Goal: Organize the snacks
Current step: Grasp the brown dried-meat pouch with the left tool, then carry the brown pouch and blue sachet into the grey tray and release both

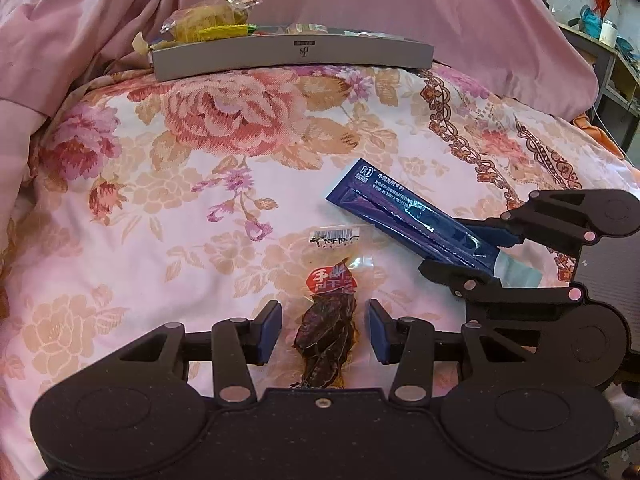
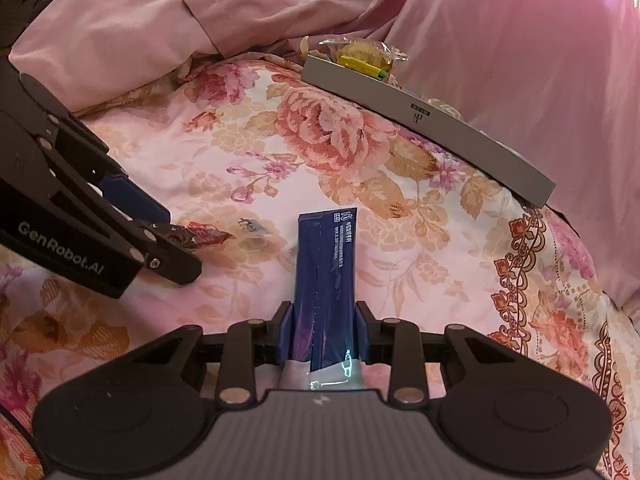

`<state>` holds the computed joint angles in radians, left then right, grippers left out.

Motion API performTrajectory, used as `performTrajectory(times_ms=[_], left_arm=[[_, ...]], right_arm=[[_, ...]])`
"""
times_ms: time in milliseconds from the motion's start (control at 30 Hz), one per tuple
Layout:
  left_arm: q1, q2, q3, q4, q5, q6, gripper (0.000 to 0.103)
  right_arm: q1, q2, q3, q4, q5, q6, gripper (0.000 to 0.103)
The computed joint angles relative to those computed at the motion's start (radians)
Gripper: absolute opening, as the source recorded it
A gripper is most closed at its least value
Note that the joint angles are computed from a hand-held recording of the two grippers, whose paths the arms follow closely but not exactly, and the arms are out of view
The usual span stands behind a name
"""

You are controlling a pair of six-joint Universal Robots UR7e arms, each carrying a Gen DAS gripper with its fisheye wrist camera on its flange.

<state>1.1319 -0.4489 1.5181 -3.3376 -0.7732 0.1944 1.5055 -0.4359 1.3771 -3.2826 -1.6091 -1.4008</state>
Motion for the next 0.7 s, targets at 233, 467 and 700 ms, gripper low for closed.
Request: performTrajectory(times_ms=[233, 467, 700], left_arm=[[0.0, 0.008, 0.003, -0.058, -0.003, 0.014, 0.047], [0.007, 0.002, -0.001, -0.093, -0.045, -0.03, 0.047], [-0.01, 0.013, -0.018, -0.183, -0.048, -0.003, 0.047]], right_arm=[[-0.004, 0.012, 0.002, -0.062, 0.018, -0.066, 0.035], [-0.009, 0.02, -0.004, -0.113, 0.063, -0.114, 0.035], [-0.016, 0.006, -0.005, -0.137, 0.115, -0.107, 0.035]])
